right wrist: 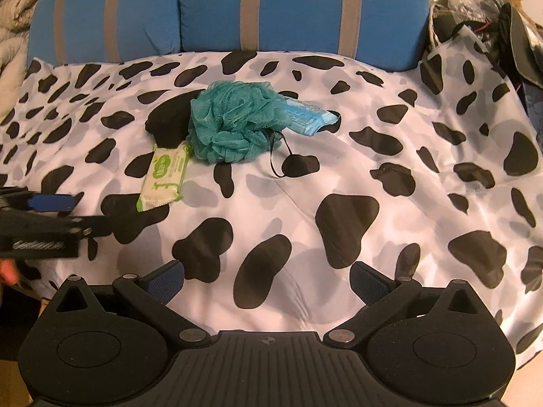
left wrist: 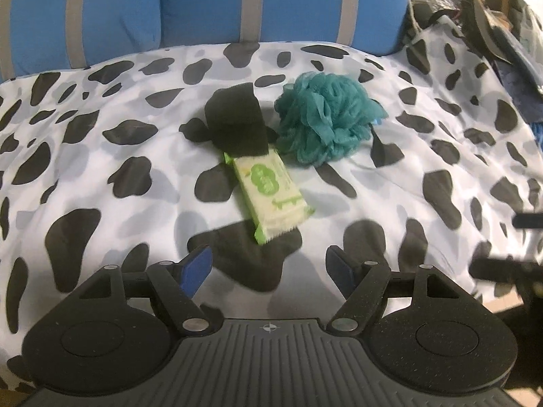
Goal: Organize soft objects
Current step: 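Grasp the green wet-wipe pack with the left gripper, then hold the wipe pack in the left gripper while the right gripper grasps the teal pouf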
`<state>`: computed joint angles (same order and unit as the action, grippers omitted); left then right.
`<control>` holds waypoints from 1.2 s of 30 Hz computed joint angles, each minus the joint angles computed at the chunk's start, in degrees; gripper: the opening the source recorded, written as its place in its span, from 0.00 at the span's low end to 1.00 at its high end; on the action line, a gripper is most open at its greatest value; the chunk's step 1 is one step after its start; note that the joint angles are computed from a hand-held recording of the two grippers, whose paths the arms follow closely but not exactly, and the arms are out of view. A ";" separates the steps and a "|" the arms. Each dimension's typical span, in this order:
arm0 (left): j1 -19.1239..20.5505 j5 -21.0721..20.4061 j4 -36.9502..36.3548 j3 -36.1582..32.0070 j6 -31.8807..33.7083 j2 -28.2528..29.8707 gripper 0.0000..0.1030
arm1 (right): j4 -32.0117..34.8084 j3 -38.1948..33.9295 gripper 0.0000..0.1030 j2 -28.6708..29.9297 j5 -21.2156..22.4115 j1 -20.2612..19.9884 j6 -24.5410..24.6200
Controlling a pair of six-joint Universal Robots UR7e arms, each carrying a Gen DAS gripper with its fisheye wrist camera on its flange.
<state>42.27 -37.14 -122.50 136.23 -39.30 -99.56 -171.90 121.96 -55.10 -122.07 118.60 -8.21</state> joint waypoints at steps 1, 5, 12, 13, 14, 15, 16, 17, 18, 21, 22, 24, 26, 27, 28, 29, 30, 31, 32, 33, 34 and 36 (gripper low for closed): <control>0.83 -0.08 -1.80 -0.30 0.78 0.98 0.71 | 0.34 0.06 1.00 -0.22 0.48 -0.10 0.21; 4.26 -0.76 -6.48 -2.25 1.15 5.10 0.71 | 0.94 0.34 1.00 -0.82 1.33 -0.32 0.73; 8.67 -0.81 -14.32 -4.93 4.49 11.91 0.71 | 1.92 0.53 1.00 -2.00 2.96 -1.61 2.27; 9.16 -0.32 -15.32 -5.28 5.12 12.94 0.71 | 2.20 0.46 1.00 -2.11 3.04 -1.80 2.68; 9.55 0.12 -15.87 -5.65 5.40 13.83 0.71 | 2.36 0.39 1.00 -2.22 3.17 -1.99 3.10; 9.99 0.45 -16.49 -6.06 5.70 14.73 0.71 | 2.43 0.33 1.00 -2.32 3.54 -2.20 3.37; 10.50 0.61 -17.43 -6.41 6.30 15.63 0.71 | 2.59 0.23 1.00 -2.36 3.78 -2.33 3.70; 11.03 0.62 -18.06 -6.84 6.56 16.49 0.71 | 2.74 0.11 1.00 -2.37 3.92 -2.39 4.17; 11.45 0.65 -18.69 -7.12 6.82 17.19 0.71 | 2.67 0.09 1.00 -2.42 4.29 -2.46 4.42; 12.53 1.44 -19.61 -8.02 7.20 19.36 0.70 | 2.83 -0.19 1.00 -2.38 5.20 -2.52 4.85; 12.81 1.41 -19.77 -8.27 7.33 19.88 0.70 | 2.82 -0.33 1.00 -2.28 5.46 -2.50 4.84; 12.93 2.31 -21.12 -8.19 8.38 20.83 0.67 | 2.85 -0.56 1.00 -2.08 5.76 -2.39 4.71; 12.51 3.91 -21.46 -7.81 9.21 21.27 0.54 | 2.85 -0.64 1.00 -1.96 5.77 -2.31 4.23; 12.39 3.89 -21.40 -7.74 9.66 21.18 0.51 | 2.85 -0.65 1.00 -1.94 5.54 -2.27 4.09; 12.29 3.70 -20.30 -7.94 9.61 20.93 0.49 | 2.77 -0.64 1.00 -1.94 5.31 -2.30 4.02; 12.19 3.39 -19.08 -8.11 9.52 20.65 0.48 | 2.71 -0.60 1.00 -1.97 5.06 -2.36 4.04; 12.18 2.94 -18.25 -8.24 9.64 20.37 0.48 | 2.77 -0.60 1.00 -2.00 4.84 -2.46 4.17; 12.15 2.53 -17.51 -8.17 9.57 19.91 0.48 | 2.90 -0.63 1.00 -2.02 4.58 -2.55 4.42; 12.02 2.21 -16.19 -8.20 9.13 19.44 0.48 | 3.02 -0.66 1.00 -2.03 4.36 -2.64 4.73; 11.80 1.97 -14.65 -8.18 8.65 18.85 0.48 | 3.10 -0.70 1.00 -2.04 4.28 -2.72 5.01; 11.53 1.60 -13.20 -8.00 8.17 18.07 0.47 | 3.19 -0.76 1.00 -2.05 4.27 -2.81 5.18; 11.10 0.48 -11.37 -7.32 7.66 16.27 0.47 | 3.20 -0.93 1.00 -1.87 4.21 -2.74 5.35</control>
<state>53.38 -36.66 -133.86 128.91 -31.64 -83.29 -168.70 121.03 -56.97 -117.86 115.86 -2.86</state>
